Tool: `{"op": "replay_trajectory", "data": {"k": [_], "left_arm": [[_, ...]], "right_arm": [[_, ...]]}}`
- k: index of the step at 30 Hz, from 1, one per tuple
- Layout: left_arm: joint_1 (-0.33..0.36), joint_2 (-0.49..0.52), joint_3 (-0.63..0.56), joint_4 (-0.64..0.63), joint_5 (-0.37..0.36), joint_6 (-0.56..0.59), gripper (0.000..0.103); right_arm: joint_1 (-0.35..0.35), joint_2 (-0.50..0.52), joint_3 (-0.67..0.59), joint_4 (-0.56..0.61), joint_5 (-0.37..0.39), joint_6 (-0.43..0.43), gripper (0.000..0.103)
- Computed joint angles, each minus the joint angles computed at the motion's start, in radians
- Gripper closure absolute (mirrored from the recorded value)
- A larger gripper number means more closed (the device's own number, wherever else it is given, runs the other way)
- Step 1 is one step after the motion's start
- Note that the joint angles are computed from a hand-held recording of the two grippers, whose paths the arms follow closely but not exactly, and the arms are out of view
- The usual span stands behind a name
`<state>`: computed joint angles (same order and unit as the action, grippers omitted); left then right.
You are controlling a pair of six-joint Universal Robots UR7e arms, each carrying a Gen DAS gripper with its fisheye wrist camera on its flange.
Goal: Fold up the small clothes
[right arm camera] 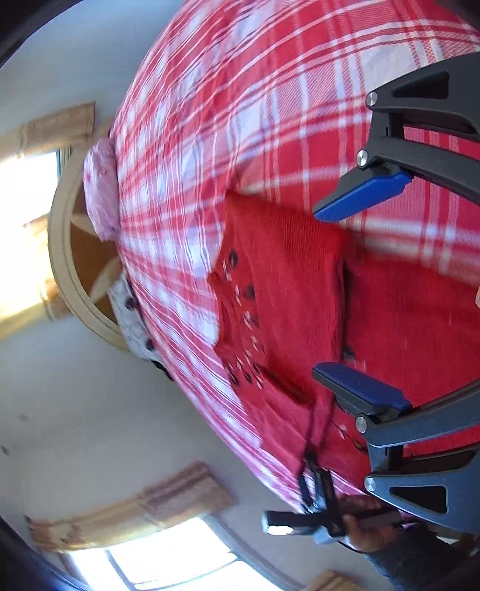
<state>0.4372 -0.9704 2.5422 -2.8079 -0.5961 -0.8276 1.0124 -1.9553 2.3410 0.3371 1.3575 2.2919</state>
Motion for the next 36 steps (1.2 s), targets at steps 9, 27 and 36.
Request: {"op": "replay_trajectory", "data": {"k": [9,27,36], "left_arm": [[0.081,0.017,-0.01,-0.079,-0.018,0.027,0.0],[0.114,0.018,-0.008,-0.137,-0.036,0.02,0.0],[0.112,0.016,-0.002,-0.143,-0.037,0.013,0.0]], "right_arm": [[0.438,0.544,-0.278,0.052,0.38,0.408,0.024],[0.523,0.772,-0.417,0.001,0.422,0.466,0.094],[0.542,0.599,-0.336,-0.052,0.431,0.395,0.094]]}}
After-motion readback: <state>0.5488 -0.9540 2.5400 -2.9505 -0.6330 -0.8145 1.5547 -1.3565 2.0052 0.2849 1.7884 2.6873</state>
